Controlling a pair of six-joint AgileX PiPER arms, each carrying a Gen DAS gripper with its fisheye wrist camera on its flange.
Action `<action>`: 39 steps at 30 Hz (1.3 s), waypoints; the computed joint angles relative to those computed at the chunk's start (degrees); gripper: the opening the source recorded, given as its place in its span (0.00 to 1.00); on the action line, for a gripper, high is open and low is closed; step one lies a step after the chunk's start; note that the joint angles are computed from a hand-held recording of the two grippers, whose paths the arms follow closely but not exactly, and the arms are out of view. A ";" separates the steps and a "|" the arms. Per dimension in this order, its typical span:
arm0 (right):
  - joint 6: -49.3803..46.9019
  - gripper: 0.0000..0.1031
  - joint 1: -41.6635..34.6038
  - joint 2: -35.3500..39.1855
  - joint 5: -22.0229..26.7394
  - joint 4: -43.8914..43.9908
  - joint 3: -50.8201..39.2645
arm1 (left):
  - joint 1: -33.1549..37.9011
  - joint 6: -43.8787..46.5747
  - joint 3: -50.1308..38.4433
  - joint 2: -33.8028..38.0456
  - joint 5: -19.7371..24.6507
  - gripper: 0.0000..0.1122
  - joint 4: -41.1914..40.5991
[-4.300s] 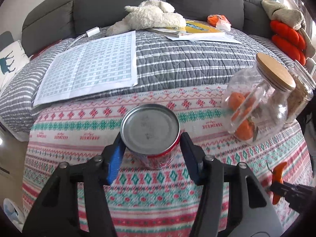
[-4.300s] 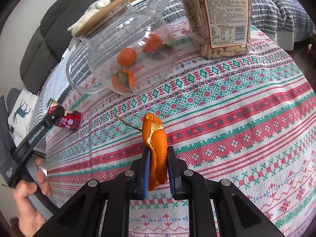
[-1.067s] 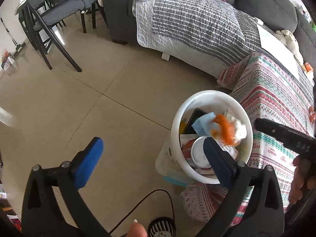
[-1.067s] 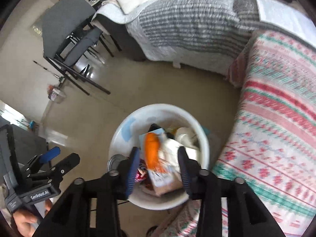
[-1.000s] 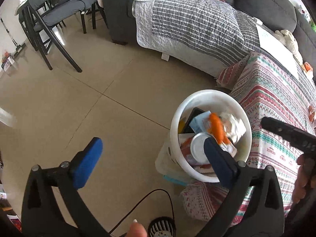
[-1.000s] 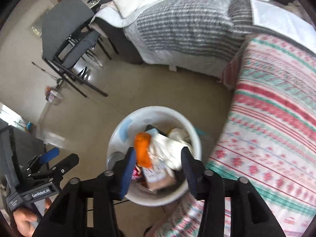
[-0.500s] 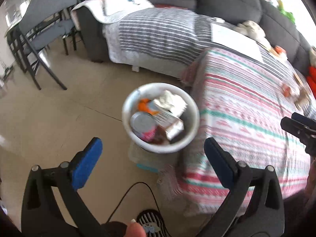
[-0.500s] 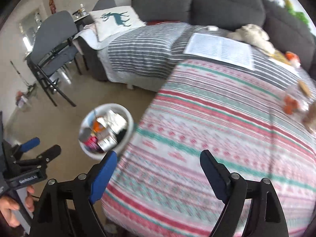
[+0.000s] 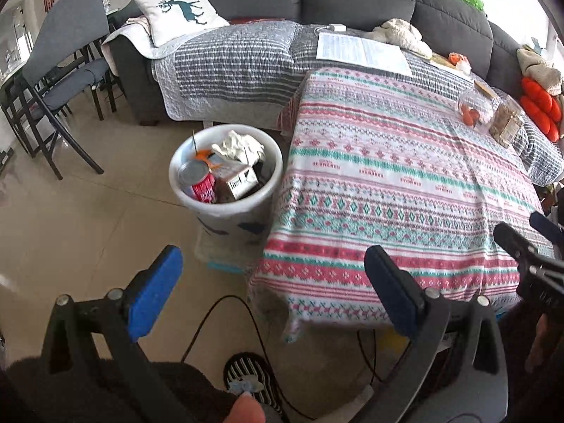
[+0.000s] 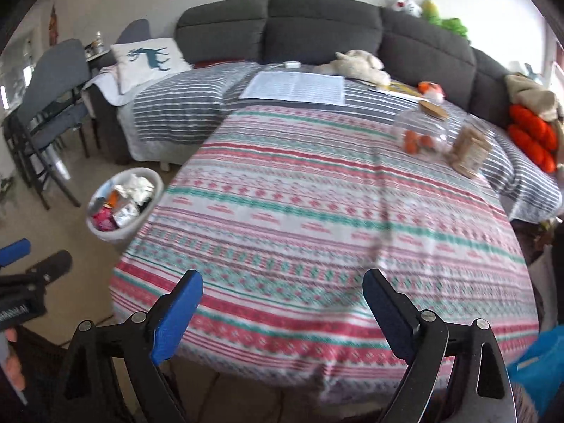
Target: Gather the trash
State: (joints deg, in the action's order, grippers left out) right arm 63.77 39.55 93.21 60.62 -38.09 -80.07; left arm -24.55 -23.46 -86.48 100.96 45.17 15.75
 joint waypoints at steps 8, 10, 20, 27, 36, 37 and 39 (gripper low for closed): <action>3.56 0.90 0.52 -0.80 -0.81 -2.72 2.43 | -1.43 -3.10 2.32 -0.58 -1.50 0.91 3.05; 3.23 0.90 -0.11 -0.73 -1.36 -1.47 2.34 | -1.53 -2.41 2.51 -0.57 -1.54 0.91 2.37; 4.11 0.91 0.32 0.02 -1.46 -1.81 1.83 | -1.51 -2.53 3.29 -1.14 -2.35 0.91 2.22; 4.45 0.90 0.33 0.13 -1.87 -1.58 1.78 | -1.51 -1.54 3.26 -0.98 -2.33 0.91 1.44; 4.62 0.91 -0.23 -0.35 -2.78 -0.98 2.32 | -1.58 -1.69 3.20 -0.85 -2.36 0.91 1.22; 4.71 0.91 -0.25 -0.40 -2.88 -0.93 2.40 | -1.50 -1.53 3.20 -0.87 -2.38 0.91 1.09; 4.71 0.91 -0.32 -0.39 -2.98 -0.83 2.40 | -1.47 -1.45 3.19 -0.87 -2.35 0.91 1.04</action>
